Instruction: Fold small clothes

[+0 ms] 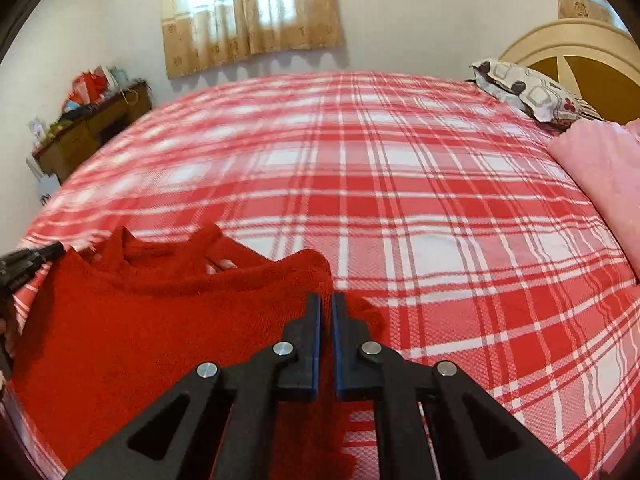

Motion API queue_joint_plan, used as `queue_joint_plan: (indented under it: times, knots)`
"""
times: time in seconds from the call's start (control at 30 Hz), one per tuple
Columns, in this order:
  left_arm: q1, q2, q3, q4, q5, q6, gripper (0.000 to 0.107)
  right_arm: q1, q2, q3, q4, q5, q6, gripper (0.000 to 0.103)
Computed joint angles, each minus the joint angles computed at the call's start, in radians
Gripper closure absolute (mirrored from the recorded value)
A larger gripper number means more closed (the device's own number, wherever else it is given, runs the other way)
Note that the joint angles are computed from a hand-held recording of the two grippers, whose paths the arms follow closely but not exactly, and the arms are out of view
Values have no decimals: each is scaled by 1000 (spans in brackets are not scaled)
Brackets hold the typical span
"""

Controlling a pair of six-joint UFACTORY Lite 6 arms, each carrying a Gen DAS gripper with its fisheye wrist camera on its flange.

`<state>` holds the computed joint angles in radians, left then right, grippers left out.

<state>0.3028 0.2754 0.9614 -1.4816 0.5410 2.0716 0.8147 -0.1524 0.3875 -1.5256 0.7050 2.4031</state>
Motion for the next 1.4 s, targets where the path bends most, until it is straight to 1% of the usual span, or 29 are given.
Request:
queue_joint_plan:
  times: [0.07, 0.1, 0.2, 0.27, 0.33, 0.4, 0.43, 0.47, 0.5, 0.53, 0.57, 0.63, 0.67, 0.7, 0.77, 0.83, 0.87, 0.9, 0.93, 1.0, 1.03, 1.07, 1.1, 1.17, 1.2, 1.23, 1.27, 1.3, 1.4]
  knots:
    - [-13, 10, 7, -19, -18, 14, 104, -25, 67, 16, -33, -28, 38, 99]
    - [-24, 17, 9, -29, -33, 22, 104, -25, 95, 22, -41, -21, 59, 99]
    - [-47, 44, 23, -67, -69, 33, 104, 4, 46, 11, -35, 15, 66, 99]
    - [-39, 46, 35, -54, -59, -6, 104, 5, 40, 30, -2, 17, 17, 99]
    - [-29, 26, 25, -92, -48, 30, 107, -25, 110, 69, 22, -15, -23, 99]
    - [-43, 38, 31, -130, -79, 76, 107, -71, 165, 84, 6, -96, -22, 98]
    - [-50, 61, 46, -125, -93, 68, 107, -60, 163, 72, -10, -83, 5, 97]
    - [-52, 79, 59, -98, -95, 47, 107, -38, 153, 69, 13, -53, -6, 91]
    - [-56, 90, 63, -80, -99, 40, 103, -15, 142, 74, 71, -26, -50, 75]
    - [-60, 79, 43, -103, -120, 72, 100, 3, 126, 78, 128, -6, -96, 64]
    - [-54, 52, 12, -165, -124, 137, 97, 22, 107, 74, 162, 11, -119, 52]
    - [-13, -4, -38, -179, -76, 173, 84, 102, 25, 44, 223, 79, -142, 52]
    - [12, -41, -65, -178, -59, 185, 61, 157, -10, 38, 265, 118, -157, 52]
    - [43, -87, -105, -207, -40, 223, 43, 220, -38, 39, 313, 160, -171, 52]
    - [116, -161, -165, -202, 41, 256, 40, 390, -50, 56, 391, 248, -143, 52]
    - [187, -230, -219, -127, 103, 239, 39, 509, -20, 79, 417, 275, -108, 52]
    - [224, -264, -251, -94, 137, 239, 37, 586, 30, 105, 422, 275, -74, 52]
    - [250, -295, -286, -76, 161, 252, 31, 627, 73, 124, 418, 267, -51, 52]
    - [276, -329, -332, -61, 179, 281, 29, 671, 130, 150, 409, 254, -24, 52]
    - [303, -377, -416, -55, 191, 353, 29, 702, 219, 178, 400, 211, 19, 52]
    - [306, -385, -447, -46, 188, 379, 29, 698, 261, 181, 396, 176, 48, 52]
    - [290, -385, -474, -66, 161, 414, 29, 695, 283, 169, 383, 160, 99, 52]
    - [277, -382, -493, -104, 138, 451, 29, 702, 286, 151, 361, 158, 159, 51]
    - [213, -340, -507, -244, 57, 549, 28, 721, 275, 113, 313, 162, 270, 51]
    - [193, -312, -493, -262, 32, 543, 27, 714, 281, 115, 307, 157, 273, 49]
    - [190, -298, -479, -248, 27, 520, 26, 709, 295, 122, 305, 159, 264, 47]
    - [194, -293, -465, -226, 30, 486, 23, 704, 333, 149, 305, 166, 245, 43]
    - [189, -277, -449, -216, 23, 464, 19, 703, 357, 171, 314, 173, 228, 42]
    - [207, -230, -403, -148, 37, 381, 17, 696, 346, 188, 347, 179, 201, 41]
